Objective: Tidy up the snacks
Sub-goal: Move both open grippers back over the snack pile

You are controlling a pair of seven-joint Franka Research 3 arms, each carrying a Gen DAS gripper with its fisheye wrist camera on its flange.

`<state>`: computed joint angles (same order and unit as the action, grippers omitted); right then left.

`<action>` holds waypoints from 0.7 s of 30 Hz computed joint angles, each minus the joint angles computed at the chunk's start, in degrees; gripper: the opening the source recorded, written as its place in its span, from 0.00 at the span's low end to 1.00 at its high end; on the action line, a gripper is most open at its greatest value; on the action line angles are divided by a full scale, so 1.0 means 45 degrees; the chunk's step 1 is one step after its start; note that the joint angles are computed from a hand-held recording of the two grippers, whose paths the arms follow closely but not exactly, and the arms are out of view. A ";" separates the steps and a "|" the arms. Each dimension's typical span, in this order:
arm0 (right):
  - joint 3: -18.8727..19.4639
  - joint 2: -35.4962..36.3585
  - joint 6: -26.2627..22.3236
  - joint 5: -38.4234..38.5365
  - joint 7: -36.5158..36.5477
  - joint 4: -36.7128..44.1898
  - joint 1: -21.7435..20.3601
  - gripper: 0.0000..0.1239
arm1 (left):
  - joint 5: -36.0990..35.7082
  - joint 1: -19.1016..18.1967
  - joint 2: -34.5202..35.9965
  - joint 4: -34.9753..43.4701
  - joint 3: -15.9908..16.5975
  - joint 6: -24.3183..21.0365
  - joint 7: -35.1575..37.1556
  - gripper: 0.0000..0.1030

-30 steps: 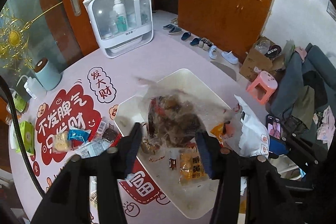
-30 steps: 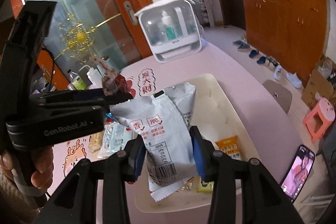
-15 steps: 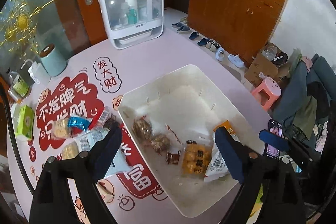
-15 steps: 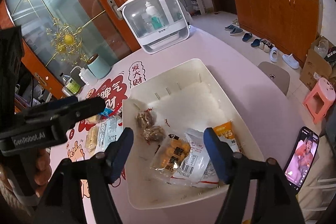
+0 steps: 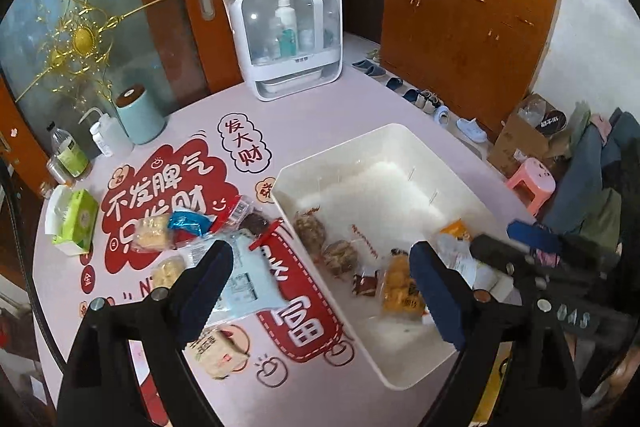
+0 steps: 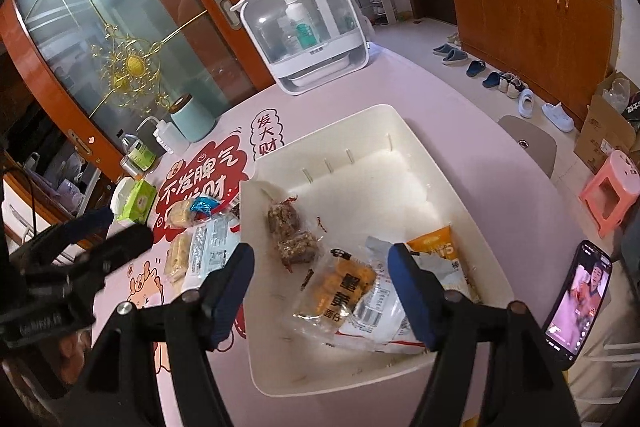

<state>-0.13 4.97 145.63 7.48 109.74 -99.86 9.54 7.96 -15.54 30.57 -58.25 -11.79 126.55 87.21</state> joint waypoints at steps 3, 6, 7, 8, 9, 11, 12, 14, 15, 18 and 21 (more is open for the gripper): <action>0.0068 0.0196 -0.0009 0.0020 -0.0056 0.0305 0.0089 0.57 | -0.0252 0.0345 -0.0900 -0.1464 -0.0134 0.0737 0.0269 0.86; 0.0120 0.0385 0.0033 -0.0072 -0.0021 0.0584 0.0232 0.57 | -0.0417 0.0627 -0.1720 -0.2744 -0.0165 0.1510 0.0308 0.86; 0.0133 0.0439 0.0043 -0.0146 0.0020 0.0677 0.0297 0.57 | -0.0532 0.0743 -0.1943 -0.3086 -0.0186 0.1777 0.0317 0.86; 0.0137 0.0488 0.0051 -0.0217 0.0062 0.0758 0.0352 0.57 | -0.0641 0.0862 -0.2198 -0.3482 -0.0191 0.2137 0.0296 0.86; 0.0142 0.0514 0.0094 -0.0284 0.0116 0.0794 0.0409 0.57 | -0.0710 0.0953 -0.2376 -0.3747 -0.0183 0.2407 0.0260 0.86; 0.0158 0.0627 0.0200 -0.0513 0.0337 0.0950 0.0568 0.57 | -0.0879 0.1167 -0.2754 -0.4315 -0.0141 0.2961 0.0141 0.86; 0.0154 0.0670 0.0228 -0.0636 0.0461 0.1016 0.0639 0.57 | -0.0957 0.1248 -0.2820 -0.4397 -0.0137 0.3020 0.0113 0.86; 0.0149 0.0804 0.0299 -0.1027 0.0809 0.1202 0.0839 0.57 | -0.1346 0.1510 -0.2934 -0.4483 -0.0152 0.2921 0.0094 0.86; 0.0142 0.0860 0.0302 -0.1227 0.0986 0.1288 0.0938 0.57 | -0.1541 0.1630 -0.3006 -0.4577 -0.0158 0.2926 0.0089 0.86; 0.0171 0.1082 0.0252 -0.1566 0.1297 0.1612 0.1181 0.57 | -0.1693 0.1903 -0.3339 -0.5084 -0.0006 0.3073 -0.0074 0.86; 0.0172 0.1255 0.0184 -0.1886 0.1579 0.1867 0.1417 0.57 | -0.1789 0.2178 -0.3519 -0.5363 0.0085 0.2979 0.0110 0.86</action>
<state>0.65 10.62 146.46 -1.01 116.85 -91.46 15.92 -0.09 -5.74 14.74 -82.38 -11.40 139.95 87.71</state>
